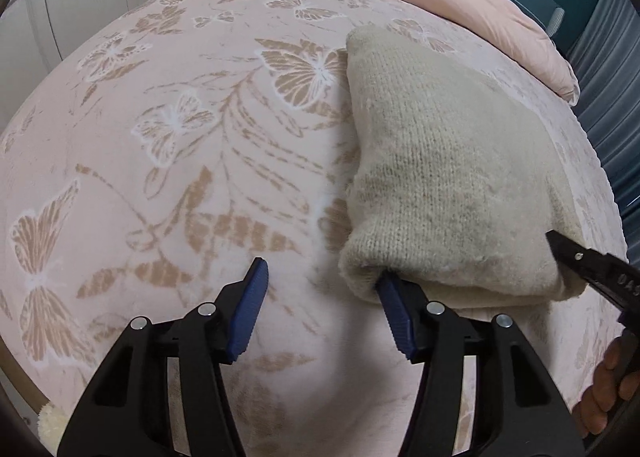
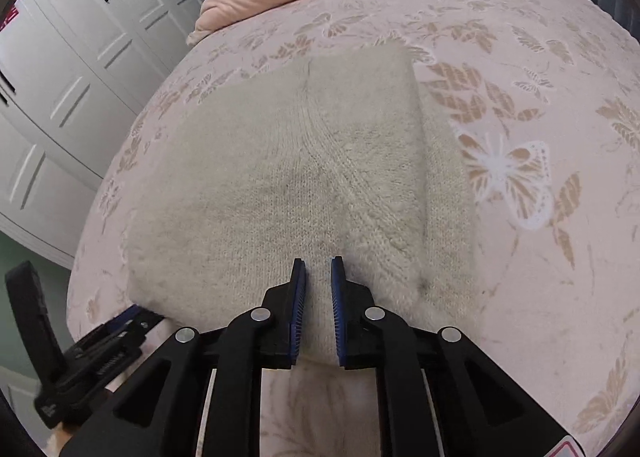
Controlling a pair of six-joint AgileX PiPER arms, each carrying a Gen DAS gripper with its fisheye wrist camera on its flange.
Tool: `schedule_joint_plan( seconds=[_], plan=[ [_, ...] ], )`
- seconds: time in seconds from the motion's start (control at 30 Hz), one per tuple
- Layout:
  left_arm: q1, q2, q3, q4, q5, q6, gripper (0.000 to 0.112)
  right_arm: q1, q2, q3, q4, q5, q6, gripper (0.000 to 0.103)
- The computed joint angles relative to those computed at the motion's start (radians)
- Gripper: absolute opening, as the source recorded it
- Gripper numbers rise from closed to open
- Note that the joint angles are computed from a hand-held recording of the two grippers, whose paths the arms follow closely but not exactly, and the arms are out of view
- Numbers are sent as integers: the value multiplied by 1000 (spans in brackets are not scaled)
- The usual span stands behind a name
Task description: Fold small clothes
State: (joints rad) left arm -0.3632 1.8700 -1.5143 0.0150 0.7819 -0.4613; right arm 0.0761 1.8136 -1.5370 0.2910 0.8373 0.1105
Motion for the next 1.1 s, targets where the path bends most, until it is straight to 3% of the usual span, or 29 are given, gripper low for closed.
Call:
schedule_joint_plan(
  seconds=[0.1,0.2,0.33,0.47,0.53,0.63,0.7,0.73,0.8,0.87,0.93,1.1],
  plan=[
    [-9,4,-15,16,23,-8,54,19,-44,42,-108,-23,36,15],
    [-24,6,-37,27,57,-15,53,-30,-1,76,3,10,-64,7],
    [-42,-56,-17,20,63,-5,53,-35,-142,157,-22,-43,-12,12],
    [-52,-109,-67,-56,30,36,54,-66,-175,172,-50,-53,31,15],
    [-60,-74,-167,-69,43,51,60,-94,-167,145,5,-41,8,16],
    [-80,59,-353,-1,126,19,62,-102,-104,79,39,-5,-22,16],
    [-87,173,-456,43,214,2,62,-75,-18,37,-55,38,30,16],
    [-88,212,-467,63,231,-21,64,-69,11,58,-68,18,26,18],
    [-80,216,-389,55,167,-39,75,-75,-7,144,-32,-85,-30,20],
    [-70,176,-297,31,90,-59,76,-75,-24,142,-39,-73,-22,21],
    [-68,143,-269,22,83,-55,76,-74,-62,139,-57,-51,5,23],
    [-122,9,-189,84,94,-56,77,-36,-233,232,-199,-52,124,45]
  ],
)
